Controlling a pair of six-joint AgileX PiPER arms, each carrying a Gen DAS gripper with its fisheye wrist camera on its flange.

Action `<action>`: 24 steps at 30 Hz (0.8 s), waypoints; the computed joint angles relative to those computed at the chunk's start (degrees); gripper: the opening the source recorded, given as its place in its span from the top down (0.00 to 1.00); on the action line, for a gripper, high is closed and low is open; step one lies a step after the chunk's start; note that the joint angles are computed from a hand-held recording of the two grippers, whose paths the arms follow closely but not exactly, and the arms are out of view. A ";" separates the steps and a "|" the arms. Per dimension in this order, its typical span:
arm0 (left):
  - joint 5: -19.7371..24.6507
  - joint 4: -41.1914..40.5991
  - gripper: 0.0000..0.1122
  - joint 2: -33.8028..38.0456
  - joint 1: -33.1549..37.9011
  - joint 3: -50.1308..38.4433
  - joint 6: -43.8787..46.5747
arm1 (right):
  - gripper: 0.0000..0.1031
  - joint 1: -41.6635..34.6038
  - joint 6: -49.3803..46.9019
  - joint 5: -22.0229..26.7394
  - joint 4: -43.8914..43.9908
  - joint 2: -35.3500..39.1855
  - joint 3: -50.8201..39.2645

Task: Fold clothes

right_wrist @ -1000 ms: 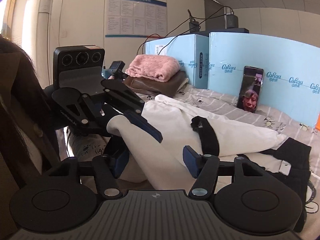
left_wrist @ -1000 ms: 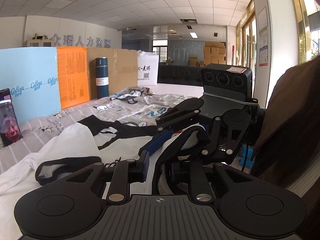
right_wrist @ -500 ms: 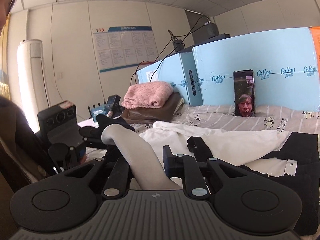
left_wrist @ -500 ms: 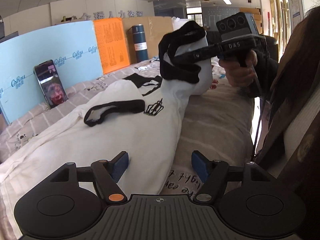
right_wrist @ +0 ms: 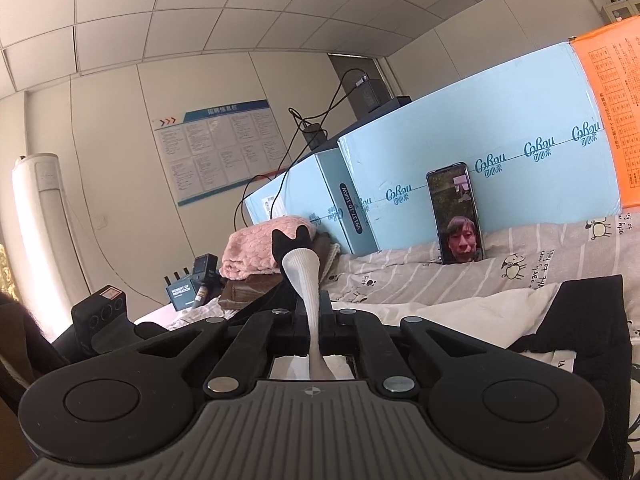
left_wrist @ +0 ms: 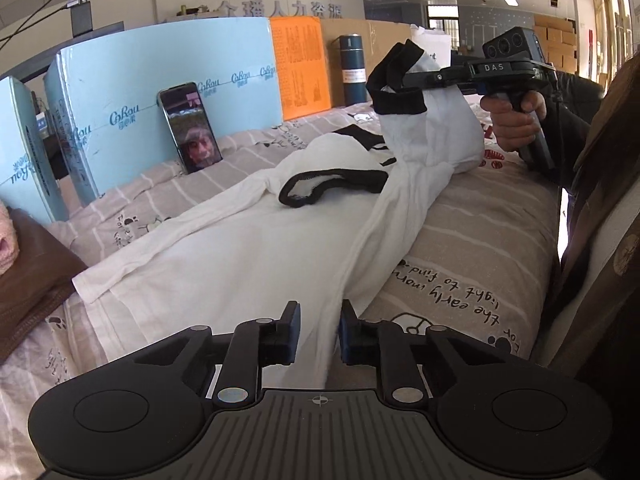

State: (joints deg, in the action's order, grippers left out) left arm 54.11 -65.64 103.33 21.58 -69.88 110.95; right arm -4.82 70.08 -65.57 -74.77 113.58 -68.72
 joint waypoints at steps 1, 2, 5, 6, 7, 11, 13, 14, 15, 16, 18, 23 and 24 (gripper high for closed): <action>-0.44 0.51 0.83 0.70 -0.48 -1.75 -0.36 | 0.98 0.22 0.31 1.07 0.25 0.22 -0.63; -0.56 1.57 0.83 1.39 -0.78 -3.58 -1.17 | 0.98 0.53 1.05 2.80 0.22 0.53 -1.45; -0.65 5.39 0.79 4.76 -1.44 -9.95 -5.98 | 0.98 1.58 3.94 8.59 -0.52 1.46 -4.01; -0.51 6.72 0.73 5.84 -1.51 -12.01 -7.76 | 0.98 2.03 5.62 11.07 -1.35 1.86 -4.92; -0.30 8.07 0.68 6.94 -1.58 -14.11 -9.55 | 0.97 2.52 7.41 13.88 -1.89 2.10 -5.58; 3.68 11.68 0.61 10.39 0.75 -20.03 -17.26 | 0.93 4.50 15.69 23.91 -6.61 3.11 -8.52; 2.45 11.68 0.51 10.32 1.89 -19.44 -19.01 | 0.92 5.01 19.04 26.21 -9.11 3.67 -9.65; 1.39 11.13 0.48 10.09 2.61 -18.58 -19.54 | 0.82 5.31 20.61 27.43 -10.24 3.75 -9.96; -0.64 10.12 0.43 9.67 3.08 -17.26 -19.84 | 0.70 5.47 21.27 28.17 -10.40 3.86 -10.03; -2.67 9.08 0.39 9.29 3.51 -15.99 -20.12 | 0.67 5.59 21.74 28.80 -10.35 3.98 -10.06; -6.37 7.66 0.31 7.94 3.71 -13.28 -19.97 | 0.61 5.99 21.77 30.51 -9.52 3.80 -9.92; -13.53 2.29 0.24 5.37 3.14 -8.29 -17.56 | 0.37 7.64 18.00 35.14 -6.50 2.43 -9.01; -15.44 -0.83 0.23 5.17 2.64 -7.71 -17.42 | 0.34 8.46 19.34 37.33 -8.36 2.35 -9.53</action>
State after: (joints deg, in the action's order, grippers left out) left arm 38.67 -66.47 108.50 24.22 -77.59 93.53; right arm 3.63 89.42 -28.24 -83.13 115.93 -78.25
